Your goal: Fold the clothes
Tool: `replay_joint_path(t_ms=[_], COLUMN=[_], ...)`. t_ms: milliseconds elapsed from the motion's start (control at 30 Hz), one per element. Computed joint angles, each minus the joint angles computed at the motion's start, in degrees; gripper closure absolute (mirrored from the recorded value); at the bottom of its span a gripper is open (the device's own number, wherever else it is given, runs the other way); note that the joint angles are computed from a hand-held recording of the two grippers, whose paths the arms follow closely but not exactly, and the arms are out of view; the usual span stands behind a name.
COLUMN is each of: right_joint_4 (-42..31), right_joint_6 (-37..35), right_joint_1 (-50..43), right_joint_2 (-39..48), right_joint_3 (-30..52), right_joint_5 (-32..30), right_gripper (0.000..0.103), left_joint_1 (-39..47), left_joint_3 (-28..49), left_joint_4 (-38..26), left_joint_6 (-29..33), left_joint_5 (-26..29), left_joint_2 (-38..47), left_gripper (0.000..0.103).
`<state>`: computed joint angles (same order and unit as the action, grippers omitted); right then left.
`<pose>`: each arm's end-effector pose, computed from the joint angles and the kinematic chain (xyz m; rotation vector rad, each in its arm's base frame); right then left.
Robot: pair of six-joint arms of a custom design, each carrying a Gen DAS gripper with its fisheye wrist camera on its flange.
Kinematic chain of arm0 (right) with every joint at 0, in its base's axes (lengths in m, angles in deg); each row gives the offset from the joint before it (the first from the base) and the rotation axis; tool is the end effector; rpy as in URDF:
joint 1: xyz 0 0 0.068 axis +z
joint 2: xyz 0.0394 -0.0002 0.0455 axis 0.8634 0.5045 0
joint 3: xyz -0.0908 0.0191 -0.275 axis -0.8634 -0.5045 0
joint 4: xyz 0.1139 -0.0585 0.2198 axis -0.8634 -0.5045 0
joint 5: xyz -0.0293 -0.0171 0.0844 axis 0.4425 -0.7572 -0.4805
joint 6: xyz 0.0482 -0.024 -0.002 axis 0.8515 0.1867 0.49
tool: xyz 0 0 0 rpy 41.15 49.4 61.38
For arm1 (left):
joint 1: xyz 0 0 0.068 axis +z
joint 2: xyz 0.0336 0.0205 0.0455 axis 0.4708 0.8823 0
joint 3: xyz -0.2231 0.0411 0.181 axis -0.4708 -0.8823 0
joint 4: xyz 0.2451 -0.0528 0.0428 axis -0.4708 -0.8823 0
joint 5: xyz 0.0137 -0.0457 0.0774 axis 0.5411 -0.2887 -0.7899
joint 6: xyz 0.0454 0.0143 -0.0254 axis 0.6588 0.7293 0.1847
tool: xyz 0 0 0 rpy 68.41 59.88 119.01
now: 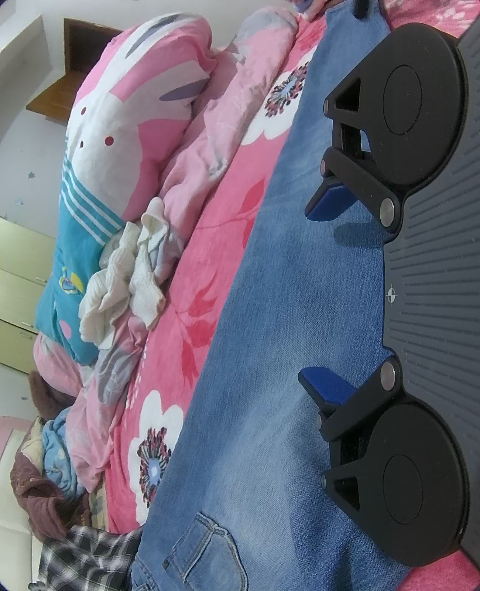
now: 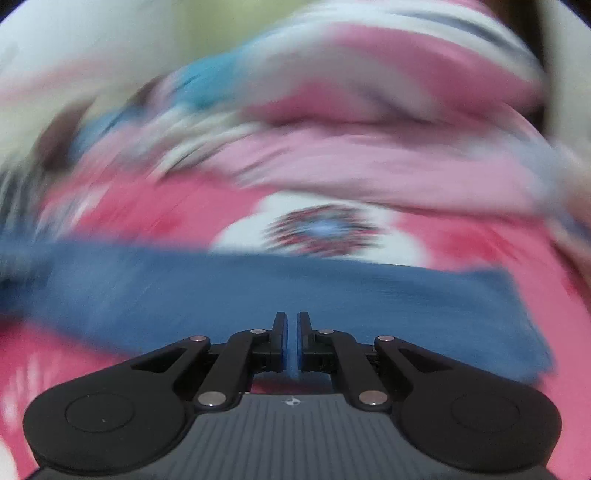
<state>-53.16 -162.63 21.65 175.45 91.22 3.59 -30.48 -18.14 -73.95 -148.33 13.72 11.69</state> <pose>0.2639 -0.1706 0.2144 -0.8610 2.0549 0.3628 0.0851 -0.0806 0.1673 -0.6820 1.9487 -0.0376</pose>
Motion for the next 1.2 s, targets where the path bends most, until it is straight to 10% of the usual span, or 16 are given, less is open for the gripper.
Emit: replay_joint_path(t_ms=[100, 300, 433, 667, 833, 1033, 1200], right_joint_4=[6.1, 15.1, 13.7, -8.0, 5.3, 15.1, 0.5], right_joint_6=[0.0, 27.9, 26.1, 1.3, 16.7, 43.7, 33.5], right_joint_1=[-2.7, -8.5, -9.5, 5.8, 18.5, 1.1, -12.2], right_joint_2=[0.9, 12.5, 2.4, -20.2, -23.3, -7.2, -8.0], right_joint_3=[-1.1, 16.0, 7.3, -13.8, -20.6, -7.5, -2.9], right_joint_5=[1.7, 11.7, 4.8, -3.5, 3.4, 10.5, 2.6], right_gripper=[0.098, 0.103, 0.103, 0.103, 0.102, 0.102, 0.089], left_joint_1=[0.0, 0.5, 0.8, 0.6, 0.5, 0.2, -8.8], left_joint_3=[-0.3, -0.8, -0.8, -1.4, -2.2, -2.6, 2.7], left_joint_4=[0.3, 1.5, 1.7, 2.1, 2.5, 2.9, -11.6], left_joint_6=[0.2, 1.4, 1.8, 1.8, 2.2, 2.6, -11.1], left_joint_5=[0.0, 0.4, 0.5, 0.4, 0.4, 0.1, -6.0], left_joint_2=[-0.7, -1.5, -1.7, -2.7, -4.5, -5.9, -1.0], left_gripper=[0.016, 0.015, 0.015, 0.014, 0.014, 0.013, 0.01])
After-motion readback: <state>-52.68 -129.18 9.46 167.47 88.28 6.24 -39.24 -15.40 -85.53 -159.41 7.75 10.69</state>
